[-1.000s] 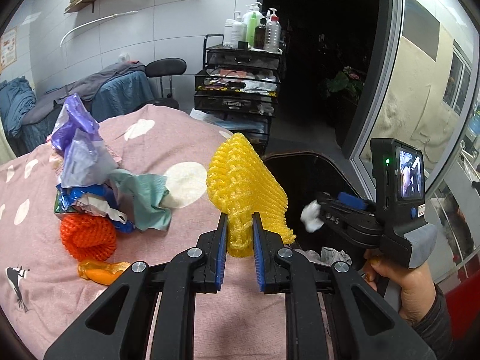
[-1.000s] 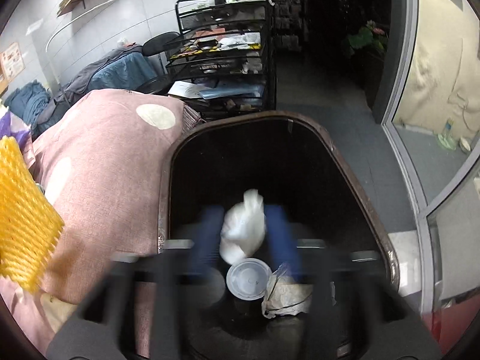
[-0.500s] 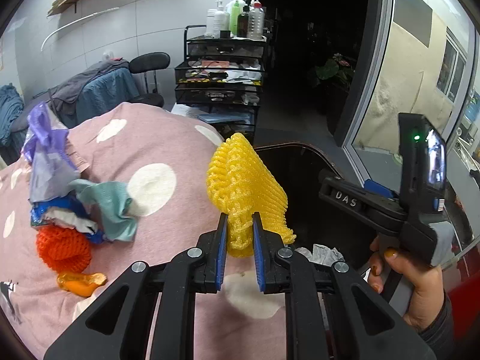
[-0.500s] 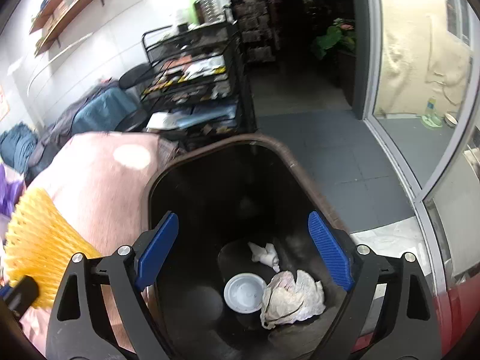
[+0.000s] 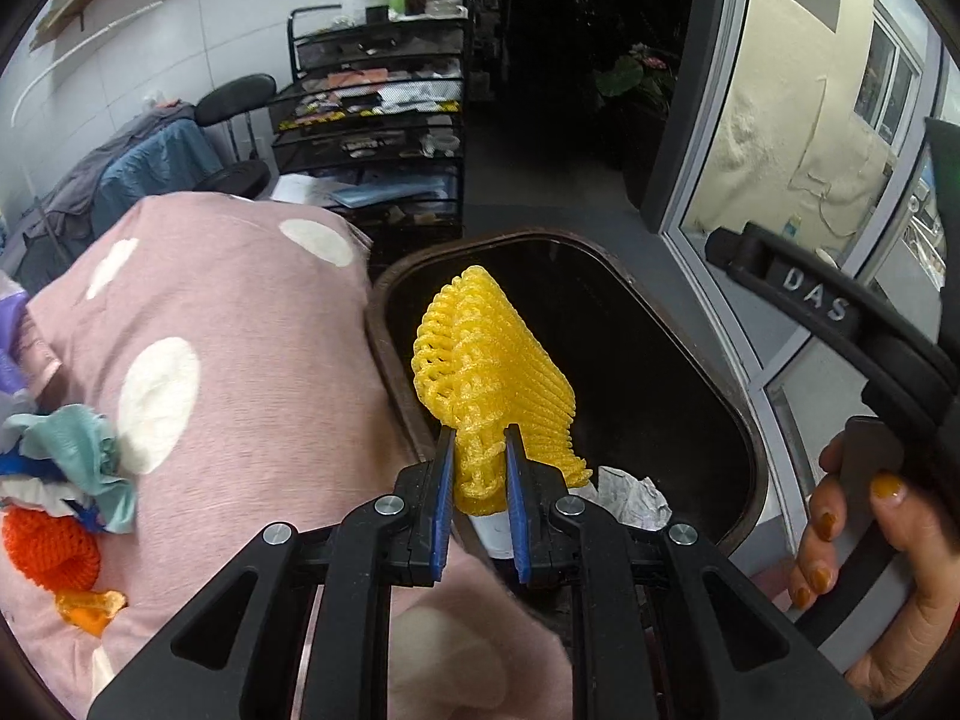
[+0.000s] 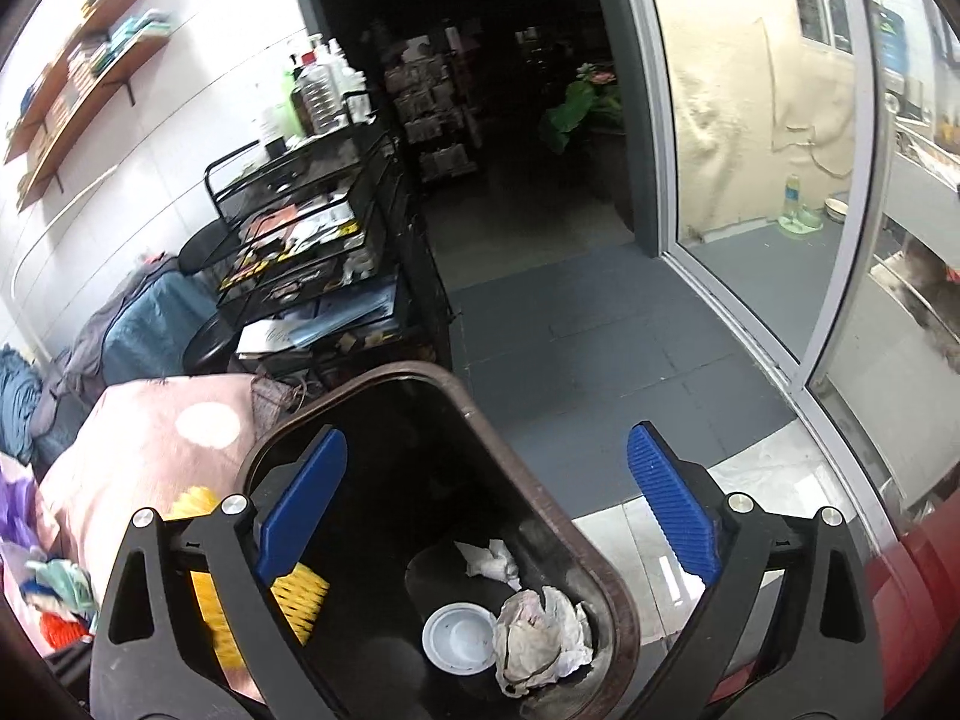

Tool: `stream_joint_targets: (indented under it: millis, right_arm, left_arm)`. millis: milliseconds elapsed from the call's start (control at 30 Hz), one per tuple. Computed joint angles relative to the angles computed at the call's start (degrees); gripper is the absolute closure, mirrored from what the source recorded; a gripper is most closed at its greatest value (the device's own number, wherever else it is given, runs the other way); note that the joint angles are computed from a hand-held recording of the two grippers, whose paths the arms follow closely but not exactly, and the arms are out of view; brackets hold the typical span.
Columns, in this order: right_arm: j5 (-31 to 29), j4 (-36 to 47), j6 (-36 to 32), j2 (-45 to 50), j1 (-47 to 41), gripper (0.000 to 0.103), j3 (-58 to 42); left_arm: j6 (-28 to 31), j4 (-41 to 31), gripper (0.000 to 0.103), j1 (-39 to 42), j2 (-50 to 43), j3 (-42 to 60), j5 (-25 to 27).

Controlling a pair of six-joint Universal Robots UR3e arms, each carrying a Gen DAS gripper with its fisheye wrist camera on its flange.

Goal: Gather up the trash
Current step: 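Open the left gripper over the bin to drop the yellow foam net, then move both tools back over the remaining trash on the bed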

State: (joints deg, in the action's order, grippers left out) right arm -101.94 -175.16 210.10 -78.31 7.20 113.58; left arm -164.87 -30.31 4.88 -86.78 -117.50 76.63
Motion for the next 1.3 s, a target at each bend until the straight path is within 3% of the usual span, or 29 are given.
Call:
stream_joint_targets:
  millis: [300, 367, 433, 533, 600, 867, 1033, 1133, 1300]
  right_arm:
    - [-0.39, -2.46, 2.28, -2.27, -1.94, 0.007, 3.05]
    - [-0.31, -2.83, 2.60, -2.64, -2.18, 0.006, 3.46]
    - [-0.27, -3.37, 2.87, -2.98, -2.25, 0.006, 3.91]
    - [-0.57, -3.80, 3.02, -3.40, -2.29, 0.006, 4.26]
    - [-0.31, -4.05, 2.93, -3.62, -2.39, 0.006, 4.41]
    - [-0.11, -6.74, 2.39, -3.61, -1.27, 0.006, 4.65]
    - [1.40, -8.96, 0.69, -2.82, 0.53, 0.006, 4.04]
    - [2.88, -9.70, -0.70, -2.60, 2.10, 0.006, 3.36]
    - [6.74, -9.28, -2.88, -1.80, 4.77, 0.006, 1.23]
  left_arm:
    - [-0.53, -2.30, 0.084, -2.97, -6.90, 4.80, 1.30]
    - [-0.19, -2.72, 0.075, -2.82, -7.33, 5.00, 0.86]
    - [-0.21, -2.25, 0.048, -2.41, -7.24, 4.41, 0.55]
    - [0.06, -1.68, 0.027, -1.68, -6.61, 3.54, -1.10]
    - [-0.21, -0.60, 0.022, -1.78, -6.58, 3.02, -0.74]
    - [-0.62, 0.77, 0.018, 0.42, -2.63, -0.17, -2.07]
    - [2.33, 4.24, 0.017, 1.57, 6.37, -6.49, 0.14]
    - [4.85, 3.28, 0.014, 6.76, 14.98, -11.41, -2.53]
    - [10.50, -5.50, 0.013, 19.90, 29.33, -16.76, -8.42]
